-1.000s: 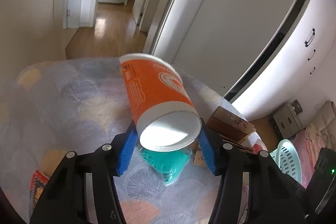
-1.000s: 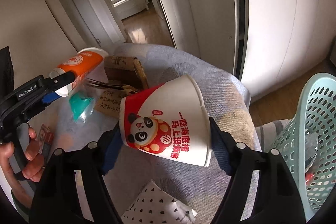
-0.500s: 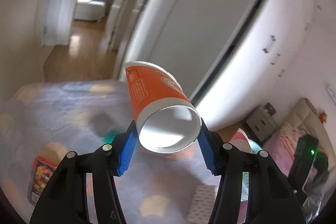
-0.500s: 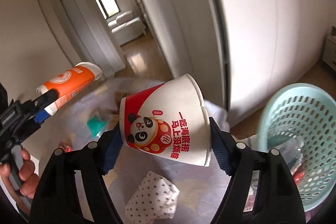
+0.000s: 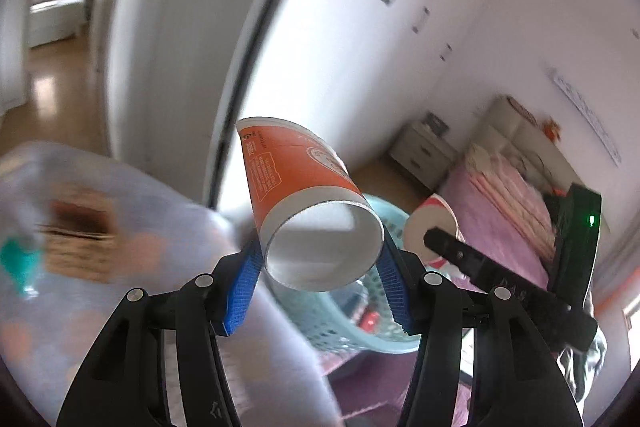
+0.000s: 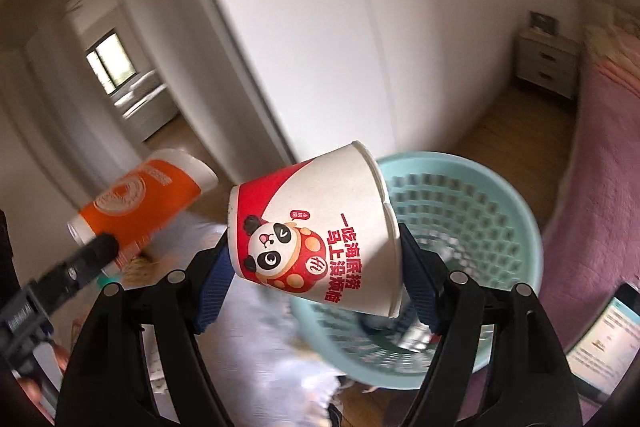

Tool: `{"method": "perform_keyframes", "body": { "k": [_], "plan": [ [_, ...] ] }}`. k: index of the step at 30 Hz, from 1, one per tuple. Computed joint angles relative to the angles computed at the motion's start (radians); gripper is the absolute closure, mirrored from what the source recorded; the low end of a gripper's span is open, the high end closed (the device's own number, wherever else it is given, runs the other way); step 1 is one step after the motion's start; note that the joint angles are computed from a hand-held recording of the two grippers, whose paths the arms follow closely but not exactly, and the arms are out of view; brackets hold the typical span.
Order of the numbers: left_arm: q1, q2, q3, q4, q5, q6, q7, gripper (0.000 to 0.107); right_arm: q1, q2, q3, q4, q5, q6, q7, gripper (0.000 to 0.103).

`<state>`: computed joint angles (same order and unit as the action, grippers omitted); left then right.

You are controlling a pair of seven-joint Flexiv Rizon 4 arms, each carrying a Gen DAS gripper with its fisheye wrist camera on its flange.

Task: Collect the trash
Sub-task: 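Carry both paper cups over the teal basket and release them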

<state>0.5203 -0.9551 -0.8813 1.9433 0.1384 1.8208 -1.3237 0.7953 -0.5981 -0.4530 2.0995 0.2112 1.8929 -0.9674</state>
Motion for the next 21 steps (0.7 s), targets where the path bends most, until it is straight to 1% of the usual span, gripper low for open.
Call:
{"method": "perform_keyframes", "body": {
  "k": [3, 4, 7, 8, 10, 11, 12, 14, 15, 17, 18, 21],
  "plan": [
    [-0.107, -0.010, 0.053, -0.077, -0.038, -0.058, 0.020, 0.053, -0.008, -0.005, -0.033, 0.007, 0.009, -0.044, 0.027, 0.031],
    [-0.130, -0.010, 0.066, -0.090, -0.053, -0.072, 0.027, 0.053, -0.009, -0.009, -0.046, 0.009, 0.004, -0.061, 0.040, 0.031],
    [-0.240, -0.004, 0.148, -0.153, -0.111, -0.116, 0.056, 0.053, -0.046, -0.015, -0.049, 0.010, -0.033, -0.091, 0.078, 0.031],
    [-0.264, -0.006, 0.164, -0.166, -0.121, -0.126, 0.074, 0.053, -0.054, -0.018, -0.052, 0.010, -0.045, -0.099, 0.089, 0.030],
    [-0.291, -0.012, 0.178, -0.186, -0.135, -0.154, 0.121, 0.046, -0.065, -0.028, -0.060, 0.005, -0.067, -0.112, 0.115, 0.029],
    [-0.314, -0.003, 0.204, -0.183, -0.144, -0.139, 0.128, 0.039, -0.083, -0.027, -0.048, 0.004, -0.081, -0.115, 0.122, 0.029],
    [-0.325, 0.003, 0.218, -0.177, -0.153, -0.122, 0.135, 0.036, -0.098, -0.028, -0.042, 0.001, -0.097, -0.125, 0.126, 0.029],
    [-0.316, 0.002, 0.209, -0.161, -0.157, -0.103, 0.149, 0.036, -0.069, -0.040, -0.079, 0.008, -0.110, -0.128, 0.147, 0.029],
    [-0.295, 0.001, 0.193, -0.141, -0.153, -0.091, 0.155, 0.036, -0.072, -0.041, -0.078, 0.017, -0.109, -0.107, 0.153, 0.029],
    [-0.255, 0.001, 0.165, -0.108, -0.142, -0.062, 0.154, 0.036, -0.108, -0.031, -0.034, 0.022, -0.104, -0.075, 0.159, 0.029],
    [-0.248, 0.003, 0.163, -0.099, -0.139, -0.052, 0.147, 0.035, -0.114, -0.025, -0.027, 0.030, -0.098, -0.067, 0.159, 0.029],
    [-0.179, 0.012, 0.124, -0.049, -0.111, -0.019, 0.120, 0.034, -0.094, -0.013, -0.040, 0.056, -0.077, -0.037, 0.144, 0.029]
  ]
}}
